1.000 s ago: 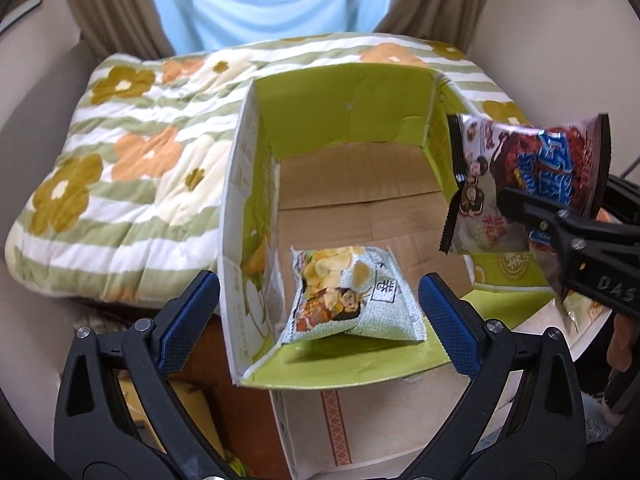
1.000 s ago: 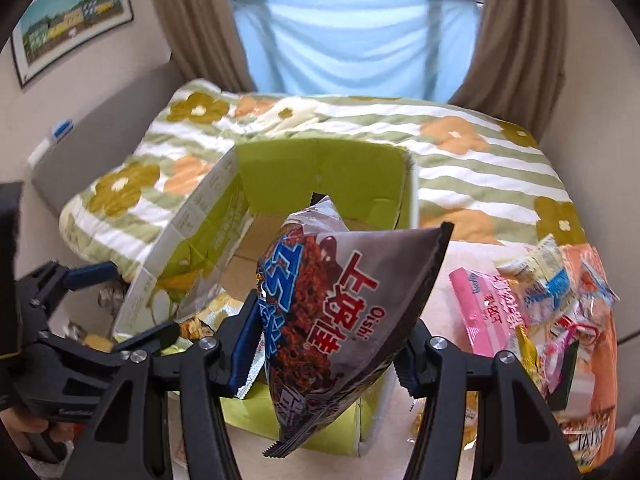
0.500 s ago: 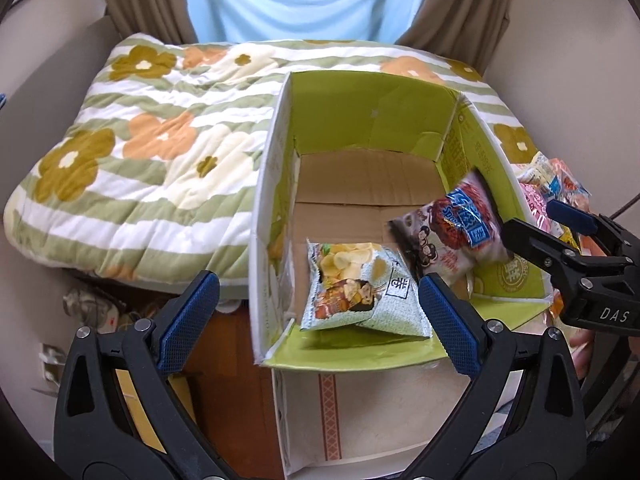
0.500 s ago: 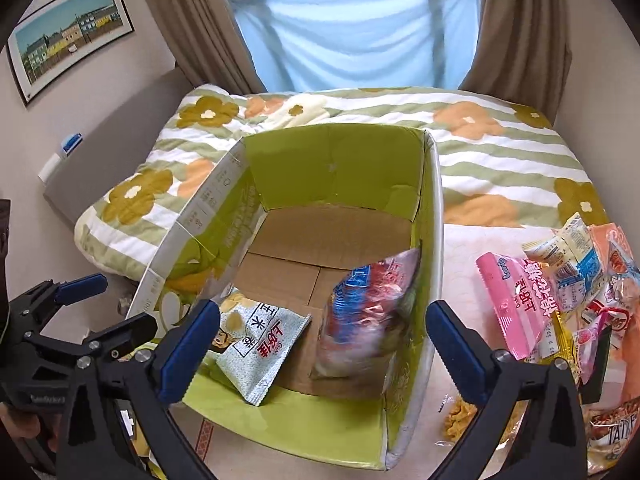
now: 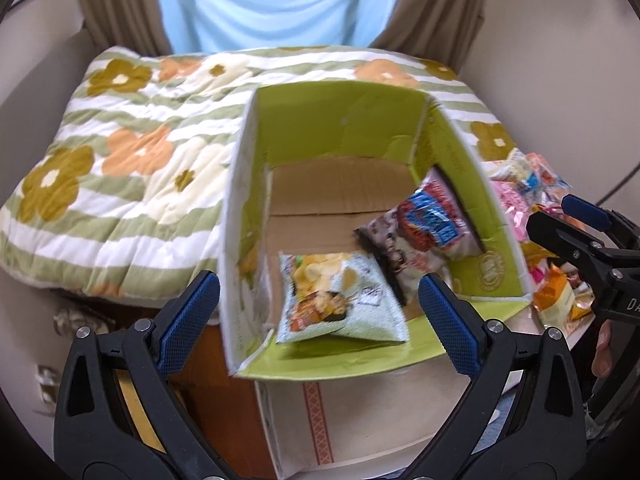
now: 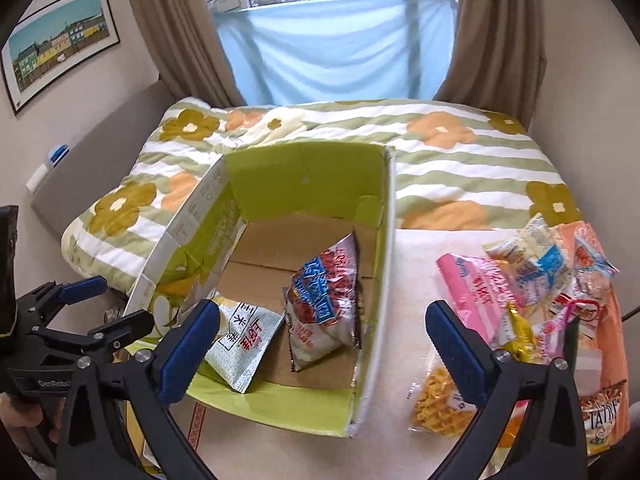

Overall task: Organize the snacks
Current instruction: 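Grasp the gold wafer packet with the left tool while the right tool grasps the TYRE chip bag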

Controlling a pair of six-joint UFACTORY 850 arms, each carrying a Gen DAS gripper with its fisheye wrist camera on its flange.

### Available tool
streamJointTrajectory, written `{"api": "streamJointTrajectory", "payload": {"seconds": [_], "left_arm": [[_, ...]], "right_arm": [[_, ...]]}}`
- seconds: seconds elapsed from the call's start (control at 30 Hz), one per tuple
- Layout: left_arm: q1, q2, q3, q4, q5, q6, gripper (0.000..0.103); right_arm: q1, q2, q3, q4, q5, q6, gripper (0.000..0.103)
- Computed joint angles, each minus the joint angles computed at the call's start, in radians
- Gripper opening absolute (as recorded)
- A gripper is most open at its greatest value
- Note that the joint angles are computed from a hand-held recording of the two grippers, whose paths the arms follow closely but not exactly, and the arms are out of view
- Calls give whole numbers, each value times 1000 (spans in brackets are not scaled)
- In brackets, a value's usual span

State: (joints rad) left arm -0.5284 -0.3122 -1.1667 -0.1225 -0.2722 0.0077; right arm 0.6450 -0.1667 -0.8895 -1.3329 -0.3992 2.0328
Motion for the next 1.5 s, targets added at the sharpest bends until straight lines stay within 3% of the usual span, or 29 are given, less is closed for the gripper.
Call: {"api": "streamJointTrajectory", "payload": {"seconds": [0.23, 0.4, 0.57, 0.8, 0.93, 1.1, 1.27, 1.5], "left_arm": [[-26, -33, -52, -403, -32, 475, 99], [-83, -58, -93, -446, -39, 546, 99], [-136, -69, -119, -489, -43, 560, 99], [-247, -154, -231, -348, -73, 327, 99], [-313, -251, -344, -233, -135, 125, 99], [-354, -362, -467, -207, -204, 3, 99], [-381, -474, -587, -181, -257, -105, 99], [-397, -584, -691, -116, -279, -260, 96]], "right_arm": [[46, 102, 73, 27, -139, 71, 103], [78, 185, 139, 124, -263, 65, 103], [71, 297, 242, 187, -328, 79, 103], [3, 467, 396, 278, -329, -5, 103], [-56, 553, 473, 355, -334, -122, 103], [-129, 615, 548, 456, -341, -242, 103], [-271, 657, 624, 543, -200, -399, 103], [-398, 553, 655, 622, -18, -618, 103]]}}
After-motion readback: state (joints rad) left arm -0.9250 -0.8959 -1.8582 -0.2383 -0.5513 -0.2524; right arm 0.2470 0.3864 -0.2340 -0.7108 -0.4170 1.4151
